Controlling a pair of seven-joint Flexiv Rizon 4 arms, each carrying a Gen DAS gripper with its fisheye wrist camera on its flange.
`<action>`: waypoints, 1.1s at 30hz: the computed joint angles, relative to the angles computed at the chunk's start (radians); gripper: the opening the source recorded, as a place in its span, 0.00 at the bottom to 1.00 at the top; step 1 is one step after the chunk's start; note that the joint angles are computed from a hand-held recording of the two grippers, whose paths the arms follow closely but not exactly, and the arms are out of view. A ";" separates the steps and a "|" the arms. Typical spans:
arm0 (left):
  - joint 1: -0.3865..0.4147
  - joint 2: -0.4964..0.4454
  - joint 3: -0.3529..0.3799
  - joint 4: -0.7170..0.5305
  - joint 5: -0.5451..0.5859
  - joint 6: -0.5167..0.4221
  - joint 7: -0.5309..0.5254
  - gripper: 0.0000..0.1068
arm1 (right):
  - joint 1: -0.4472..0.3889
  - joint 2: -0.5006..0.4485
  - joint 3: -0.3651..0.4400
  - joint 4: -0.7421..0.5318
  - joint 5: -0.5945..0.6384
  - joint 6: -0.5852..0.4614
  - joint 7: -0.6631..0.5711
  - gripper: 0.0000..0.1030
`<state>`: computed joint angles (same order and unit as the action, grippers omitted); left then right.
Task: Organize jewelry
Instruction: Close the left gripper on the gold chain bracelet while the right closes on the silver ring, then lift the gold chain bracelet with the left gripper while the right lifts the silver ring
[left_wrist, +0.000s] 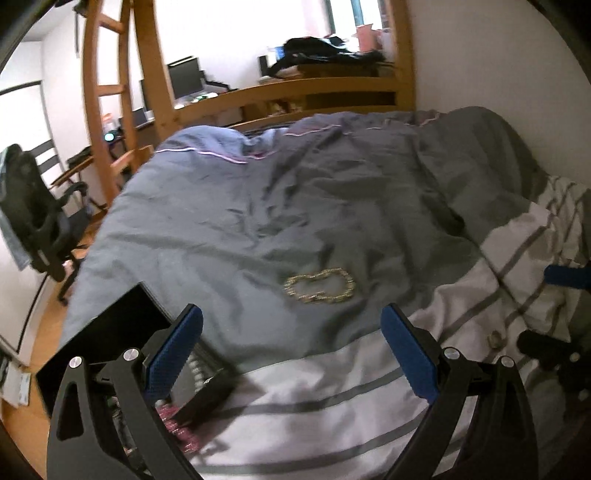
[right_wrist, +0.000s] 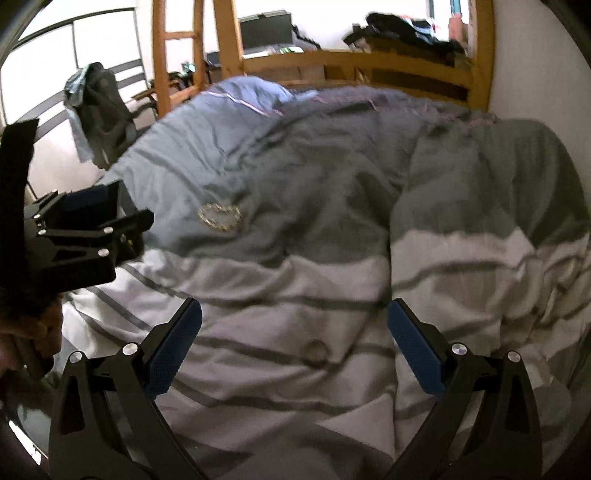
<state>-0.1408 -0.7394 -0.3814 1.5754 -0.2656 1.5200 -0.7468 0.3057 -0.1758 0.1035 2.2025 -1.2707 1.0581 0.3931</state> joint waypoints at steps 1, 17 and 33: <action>-0.005 -0.009 0.003 -0.015 0.001 -0.017 0.004 0.89 | -0.006 -0.004 -0.003 0.006 0.002 0.018 0.010 0.96; -0.133 -0.167 0.114 -0.285 0.003 -0.258 0.012 0.56 | 0.026 -0.136 -0.069 -0.001 0.251 0.212 -0.183 0.39; -0.146 -0.220 0.168 -0.431 -0.039 -0.528 -0.124 0.07 | 0.041 -0.118 -0.139 0.035 0.193 0.333 -0.096 0.19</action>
<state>-0.2866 -0.9595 -0.2136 1.1440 -0.3050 0.9917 -0.8703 0.3463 -0.2937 -0.0350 2.2373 -1.0777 1.3911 0.2975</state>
